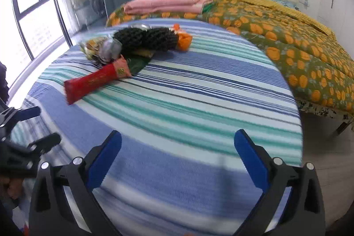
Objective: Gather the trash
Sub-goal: 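Move both grippers back over the table toward the red snack bar and gold-foil item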
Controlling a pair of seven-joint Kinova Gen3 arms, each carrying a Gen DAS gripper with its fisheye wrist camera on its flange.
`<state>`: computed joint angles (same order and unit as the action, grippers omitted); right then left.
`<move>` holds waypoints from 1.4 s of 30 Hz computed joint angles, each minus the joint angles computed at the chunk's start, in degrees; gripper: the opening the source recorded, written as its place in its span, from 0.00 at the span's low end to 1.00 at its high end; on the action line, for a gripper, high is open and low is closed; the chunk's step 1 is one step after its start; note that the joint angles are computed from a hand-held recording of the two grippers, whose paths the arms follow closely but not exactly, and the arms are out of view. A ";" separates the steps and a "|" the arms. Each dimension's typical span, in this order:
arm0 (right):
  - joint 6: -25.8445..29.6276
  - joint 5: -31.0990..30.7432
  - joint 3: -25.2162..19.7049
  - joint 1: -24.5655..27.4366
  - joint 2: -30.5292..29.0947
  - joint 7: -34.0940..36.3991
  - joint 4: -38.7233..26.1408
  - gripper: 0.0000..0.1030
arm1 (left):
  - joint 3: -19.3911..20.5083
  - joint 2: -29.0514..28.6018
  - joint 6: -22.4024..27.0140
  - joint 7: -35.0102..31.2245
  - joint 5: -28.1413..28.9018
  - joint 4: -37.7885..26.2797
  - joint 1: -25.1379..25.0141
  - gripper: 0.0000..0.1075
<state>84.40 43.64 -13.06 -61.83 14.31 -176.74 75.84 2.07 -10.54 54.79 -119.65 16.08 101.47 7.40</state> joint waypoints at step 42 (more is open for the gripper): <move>-3.13 -7.20 1.22 4.15 0.70 4.53 0.13 0.96 | 4.50 14.67 8.80 -11.74 2.99 -17.04 0.67 0.21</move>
